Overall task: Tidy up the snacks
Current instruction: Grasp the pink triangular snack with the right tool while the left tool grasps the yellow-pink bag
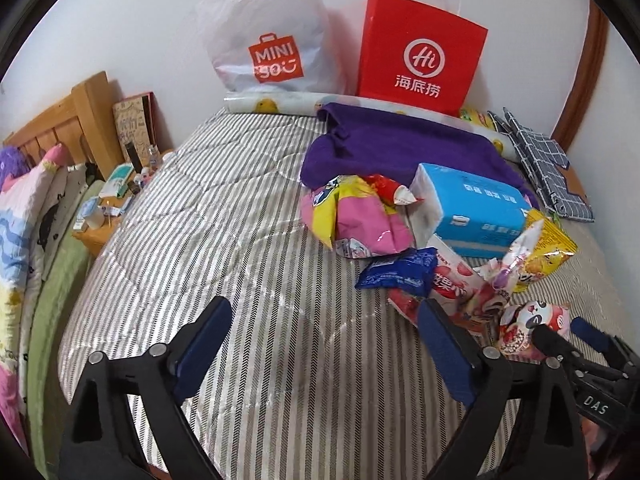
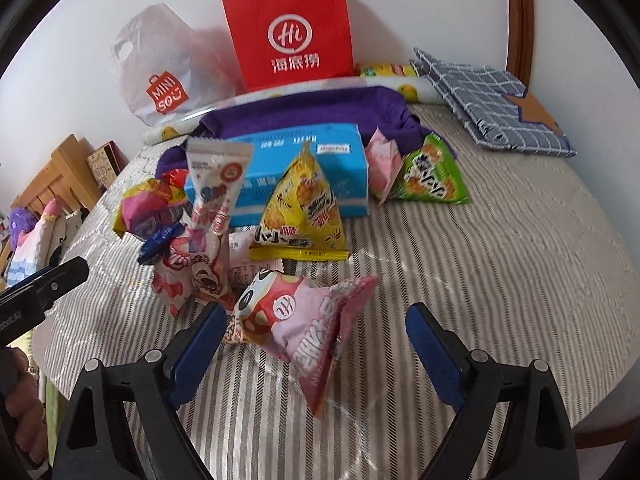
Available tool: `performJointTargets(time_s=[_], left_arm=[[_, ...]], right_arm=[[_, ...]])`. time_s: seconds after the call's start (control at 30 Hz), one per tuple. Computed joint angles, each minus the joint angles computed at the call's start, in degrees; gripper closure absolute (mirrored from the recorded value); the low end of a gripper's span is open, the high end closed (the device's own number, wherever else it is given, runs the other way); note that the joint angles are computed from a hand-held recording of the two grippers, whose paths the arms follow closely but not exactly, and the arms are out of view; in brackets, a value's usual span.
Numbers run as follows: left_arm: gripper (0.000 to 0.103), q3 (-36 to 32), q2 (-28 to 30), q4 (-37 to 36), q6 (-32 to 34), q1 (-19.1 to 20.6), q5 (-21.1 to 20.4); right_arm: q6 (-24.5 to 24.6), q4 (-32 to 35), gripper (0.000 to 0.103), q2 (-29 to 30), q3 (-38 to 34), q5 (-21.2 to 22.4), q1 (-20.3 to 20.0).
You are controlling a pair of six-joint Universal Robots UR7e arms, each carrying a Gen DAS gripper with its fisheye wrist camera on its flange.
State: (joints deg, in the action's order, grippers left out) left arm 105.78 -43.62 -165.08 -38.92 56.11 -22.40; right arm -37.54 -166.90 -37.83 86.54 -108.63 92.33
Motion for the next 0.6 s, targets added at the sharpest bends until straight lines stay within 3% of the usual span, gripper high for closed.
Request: performJointTargets(time_s=[0.23,0.37,0.6], left_arm=[[0.009,0.2,1.4,-11.3,7.5,1.4,-1.7],[0.009,-1.5,1.9,-9.1,8.7,2.1,-1.4],[0.011,-4.8,2.8,-11.0,13.5,3.6,-4.4]], right_arm=[[0.7,1.5,0.013,2.4,-2.4,-0.8,-0.2],[0.3,4.2,0.036,1.8,-2.6,2.0,-0.7],[-2.0,2.8,0.046,0.2,-1.7,1.4,-0.9]])
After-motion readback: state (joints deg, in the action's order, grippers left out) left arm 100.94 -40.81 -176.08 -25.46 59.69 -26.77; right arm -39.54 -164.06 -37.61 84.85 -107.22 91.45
